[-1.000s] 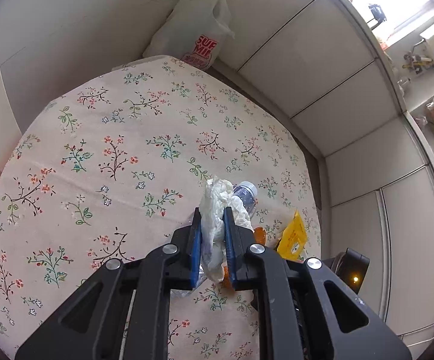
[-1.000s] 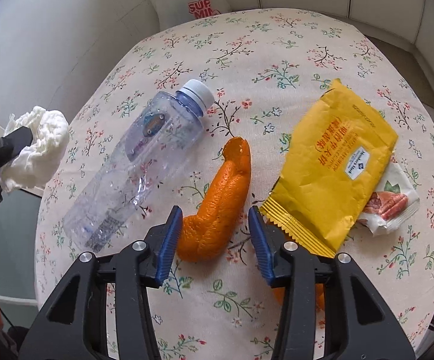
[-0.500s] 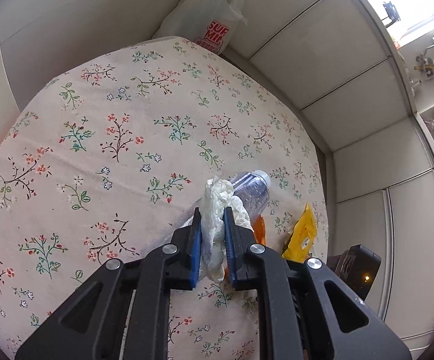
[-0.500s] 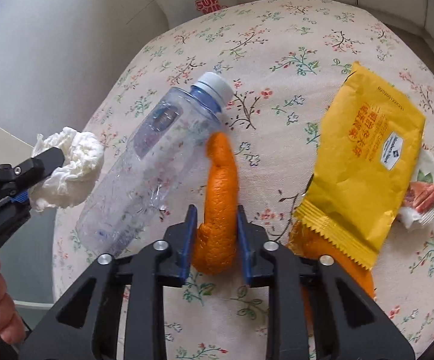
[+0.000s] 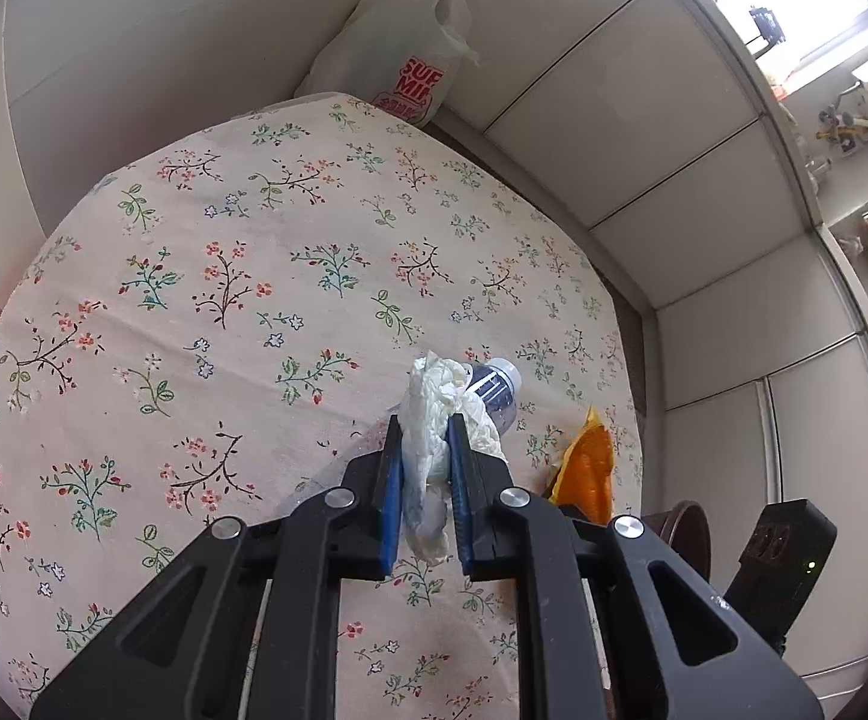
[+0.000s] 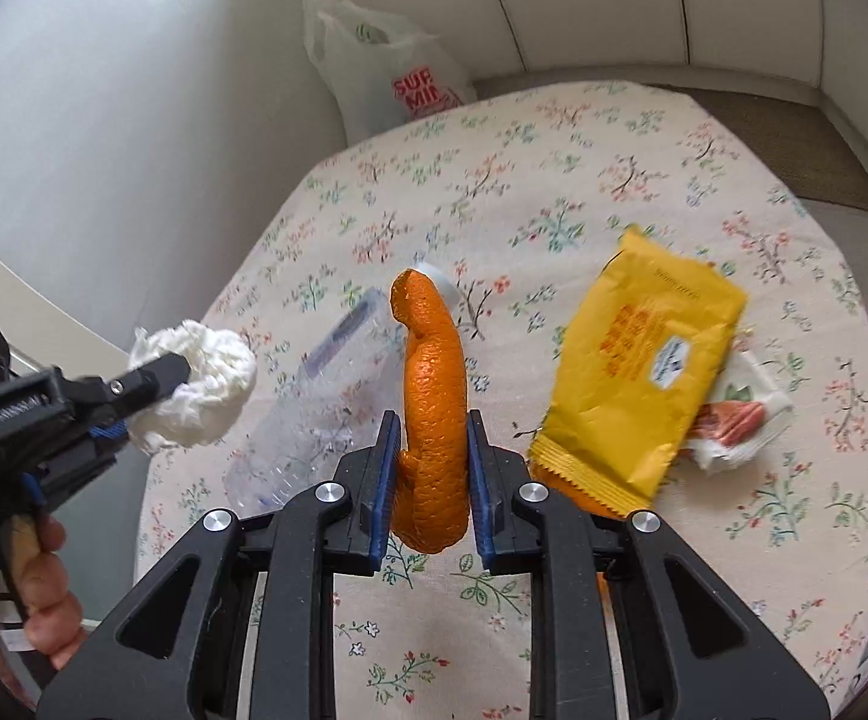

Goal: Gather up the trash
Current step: 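Grasp the orange snack with the right tool while the left tool holds the tissue, then carry the orange peel over the brown bin and open the right tool while the left tool carries the tissue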

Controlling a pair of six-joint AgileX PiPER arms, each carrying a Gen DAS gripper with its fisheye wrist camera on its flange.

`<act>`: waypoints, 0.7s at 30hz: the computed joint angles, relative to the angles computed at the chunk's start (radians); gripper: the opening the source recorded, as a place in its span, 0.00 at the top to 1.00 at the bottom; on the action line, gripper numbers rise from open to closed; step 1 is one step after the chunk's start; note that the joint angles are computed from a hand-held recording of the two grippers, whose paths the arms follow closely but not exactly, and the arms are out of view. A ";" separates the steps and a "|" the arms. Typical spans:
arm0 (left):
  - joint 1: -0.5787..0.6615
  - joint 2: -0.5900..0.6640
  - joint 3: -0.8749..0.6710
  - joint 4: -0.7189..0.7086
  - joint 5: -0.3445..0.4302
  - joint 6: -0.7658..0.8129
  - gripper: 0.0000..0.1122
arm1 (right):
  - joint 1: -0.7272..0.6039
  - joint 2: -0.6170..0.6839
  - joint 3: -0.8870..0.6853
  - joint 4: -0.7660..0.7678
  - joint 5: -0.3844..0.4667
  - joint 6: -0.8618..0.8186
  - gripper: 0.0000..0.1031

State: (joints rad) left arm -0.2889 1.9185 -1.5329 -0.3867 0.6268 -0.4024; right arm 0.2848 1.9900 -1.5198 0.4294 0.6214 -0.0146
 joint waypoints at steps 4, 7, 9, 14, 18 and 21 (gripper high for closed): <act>-0.033 -0.015 0.003 0.044 -0.009 -0.036 0.87 | -0.038 -0.063 0.053 0.012 -0.016 -0.013 0.80; -0.052 -0.018 0.004 0.042 -0.015 -0.041 0.87 | -0.071 -0.113 0.102 0.009 -0.031 -0.021 0.80; -0.067 -0.019 0.007 0.044 -0.020 -0.050 0.87 | -0.103 -0.154 0.142 0.021 -0.037 -0.041 0.80; -0.129 -0.010 -0.015 0.080 -0.022 -0.101 0.87 | -0.183 -0.254 0.230 0.046 -0.053 -0.091 0.80; -0.200 0.011 -0.088 0.159 -0.006 -0.173 0.87 | -0.265 -0.318 0.289 0.097 -0.054 -0.158 0.80; -0.248 0.043 -0.157 0.161 0.005 -0.196 0.87 | -0.334 -0.345 0.321 0.153 -0.052 -0.220 0.80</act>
